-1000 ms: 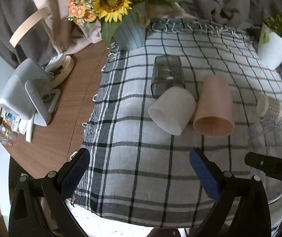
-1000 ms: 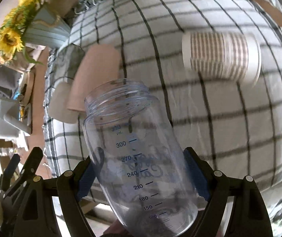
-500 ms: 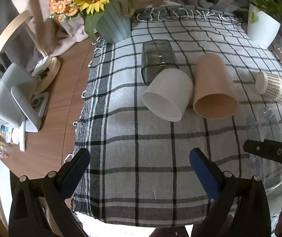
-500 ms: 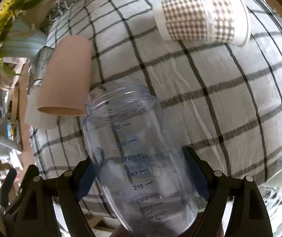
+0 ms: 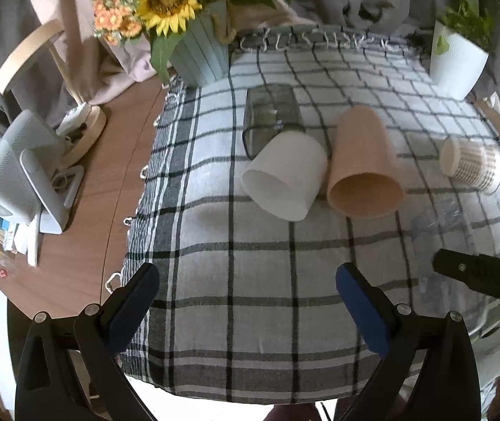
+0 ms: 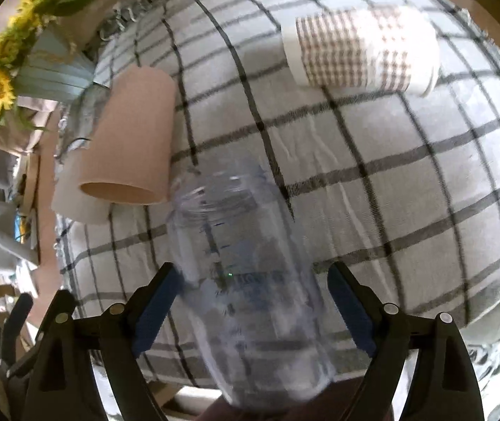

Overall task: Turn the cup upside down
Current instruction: 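Carry the clear jar with the right tool toward the left tool, then grasp the clear jar with the left tool while the right tool releases it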

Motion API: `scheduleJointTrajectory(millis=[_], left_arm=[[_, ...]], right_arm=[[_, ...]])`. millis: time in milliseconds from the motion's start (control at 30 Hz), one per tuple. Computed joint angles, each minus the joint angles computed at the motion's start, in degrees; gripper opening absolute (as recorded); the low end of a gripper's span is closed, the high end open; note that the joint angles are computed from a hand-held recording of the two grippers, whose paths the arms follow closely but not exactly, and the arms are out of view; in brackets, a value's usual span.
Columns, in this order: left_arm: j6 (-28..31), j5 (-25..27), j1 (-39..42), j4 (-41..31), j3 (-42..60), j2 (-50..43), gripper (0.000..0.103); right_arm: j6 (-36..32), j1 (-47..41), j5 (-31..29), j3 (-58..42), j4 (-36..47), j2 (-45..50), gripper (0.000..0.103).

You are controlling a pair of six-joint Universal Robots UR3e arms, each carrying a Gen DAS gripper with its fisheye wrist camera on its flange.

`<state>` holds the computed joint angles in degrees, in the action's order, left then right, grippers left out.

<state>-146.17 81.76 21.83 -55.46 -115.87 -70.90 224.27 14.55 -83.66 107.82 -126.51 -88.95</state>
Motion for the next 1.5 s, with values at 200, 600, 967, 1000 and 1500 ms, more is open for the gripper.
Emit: scheduleJointTrajectory(millis=[200, 600, 967, 1000, 1500], left_arm=[[-0.6, -3.9, 0.0, -2.8, -2.6, 7.9, 0.103], [-8.2, -2.9, -11.1, -2.3, -12.4, 21.8, 0.103], [-27.3, 11.3, -32.5, 14.1, -19.7, 16.8, 0.101], [-27.8, 11.7, -33.1, 15.3, -20.8, 17.0, 0.101], [-37.5, 21.6, -44.6, 40.8, -28.4, 0.5, 0.088]], right_arm=[[-1.3, 2.9, -8.3, -2.6, 5.7, -8.8, 0.087], [-16.6, -7.8, -10.6, 1.1, 16.2, -23.4, 0.087], [-33.9, -20.2, -6.6, 10.0, 22.2, -33.2, 0.087], [-34.8, -20.9, -6.3, 10.7, 22.5, -33.7, 0.086], [-43.8, -27.0, -7.2, 19.8, 24.2, -38.7, 0.086]])
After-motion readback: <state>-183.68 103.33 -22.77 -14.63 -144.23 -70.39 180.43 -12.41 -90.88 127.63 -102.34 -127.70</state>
